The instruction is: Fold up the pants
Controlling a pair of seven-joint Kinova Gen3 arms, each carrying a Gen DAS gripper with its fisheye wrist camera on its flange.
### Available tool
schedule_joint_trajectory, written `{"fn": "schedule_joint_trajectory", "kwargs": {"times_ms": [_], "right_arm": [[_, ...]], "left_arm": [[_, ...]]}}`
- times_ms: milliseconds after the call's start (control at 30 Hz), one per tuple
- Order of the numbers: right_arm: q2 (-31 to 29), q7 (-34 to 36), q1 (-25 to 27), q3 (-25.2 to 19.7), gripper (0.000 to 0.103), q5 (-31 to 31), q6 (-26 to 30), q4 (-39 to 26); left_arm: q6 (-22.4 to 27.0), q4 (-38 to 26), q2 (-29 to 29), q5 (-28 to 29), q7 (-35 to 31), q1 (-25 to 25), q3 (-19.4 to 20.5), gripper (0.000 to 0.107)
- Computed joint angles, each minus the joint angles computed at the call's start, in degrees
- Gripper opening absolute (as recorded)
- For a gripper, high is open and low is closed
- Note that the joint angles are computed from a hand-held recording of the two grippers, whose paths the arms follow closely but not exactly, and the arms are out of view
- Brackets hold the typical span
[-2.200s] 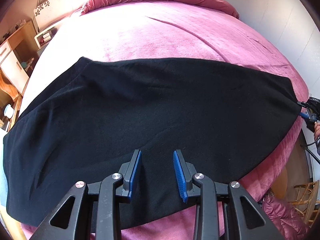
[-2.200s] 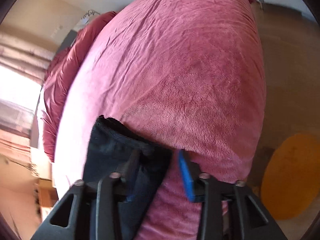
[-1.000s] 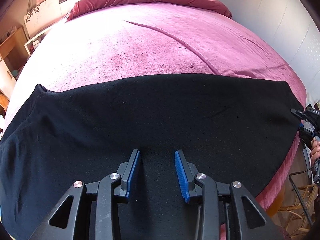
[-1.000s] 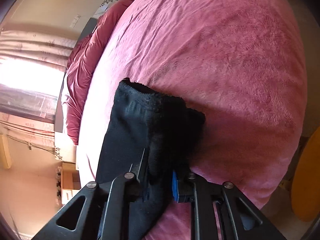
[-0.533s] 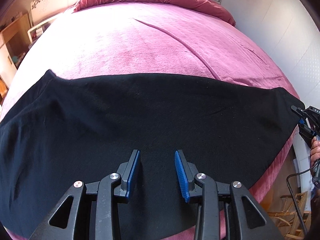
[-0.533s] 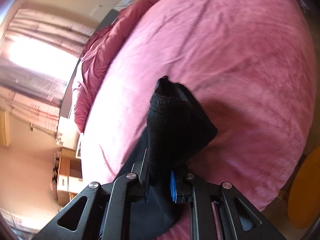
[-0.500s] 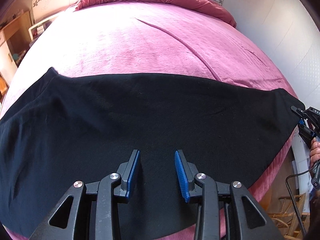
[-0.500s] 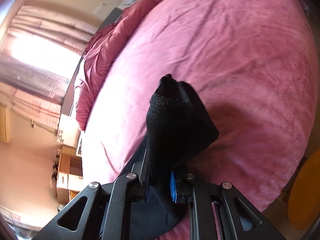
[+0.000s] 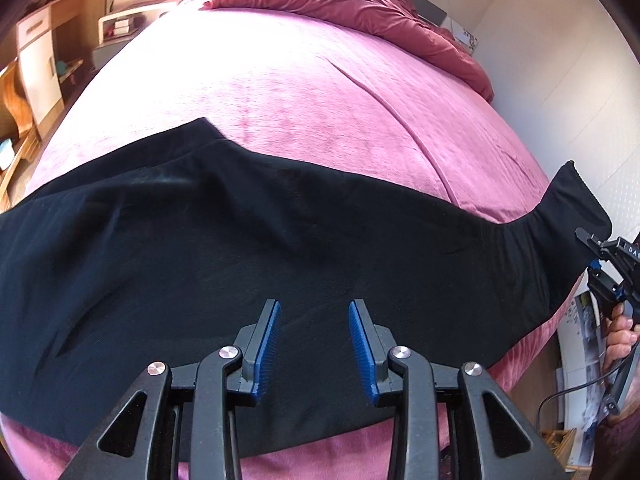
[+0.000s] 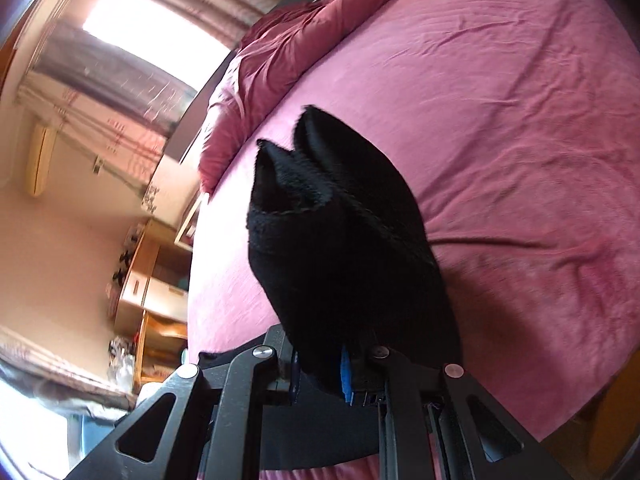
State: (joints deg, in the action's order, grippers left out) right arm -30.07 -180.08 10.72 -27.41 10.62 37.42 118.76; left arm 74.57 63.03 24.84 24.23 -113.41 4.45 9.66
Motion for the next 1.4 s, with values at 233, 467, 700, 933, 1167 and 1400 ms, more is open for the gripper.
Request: {"fn": "schedule_joint_trajectory", "kwargs": {"times_ms": [233,467,700,933,1167,1400], "right_arm": [[12.14,-0.05,-2.87,-5.9,0.015,5.98,-3.12,-7.39],[27.38,-3.85,-8.74,-10.87,0.016,15.7,-0.34,-15.52],[37.8,-3.6,-17.13,-8.67,0.016,19.88,4.31,-21.76],[41.55,-1.48,-23.15,-4.11,0.017,20.2,8.15,-25.87],[43.87,2.99,-28.24,0.24,0.024,19.74,11.41,-30.12],[44.09,6.44,-31.25,4.41,0.047,16.97,8.86,-29.86]], "left_arm": [[3.82,-1.62,1.52,4.67,1.25,-4.61,-0.03,0.034],[6.38,-2.13,3.1,8.36,2.05,-7.95,0.14,0.034],[7.32,-2.34,3.8,9.08,1.68,-8.82,0.21,0.034],[8.74,-3.62,5.2,9.28,3.26,-8.63,0.38,0.034],[11.35,-6.87,7.73,11.18,7.31,-8.43,1.33,0.034],[13.95,-10.67,10.62,12.99,11.6,-7.84,2.43,0.039]]}}
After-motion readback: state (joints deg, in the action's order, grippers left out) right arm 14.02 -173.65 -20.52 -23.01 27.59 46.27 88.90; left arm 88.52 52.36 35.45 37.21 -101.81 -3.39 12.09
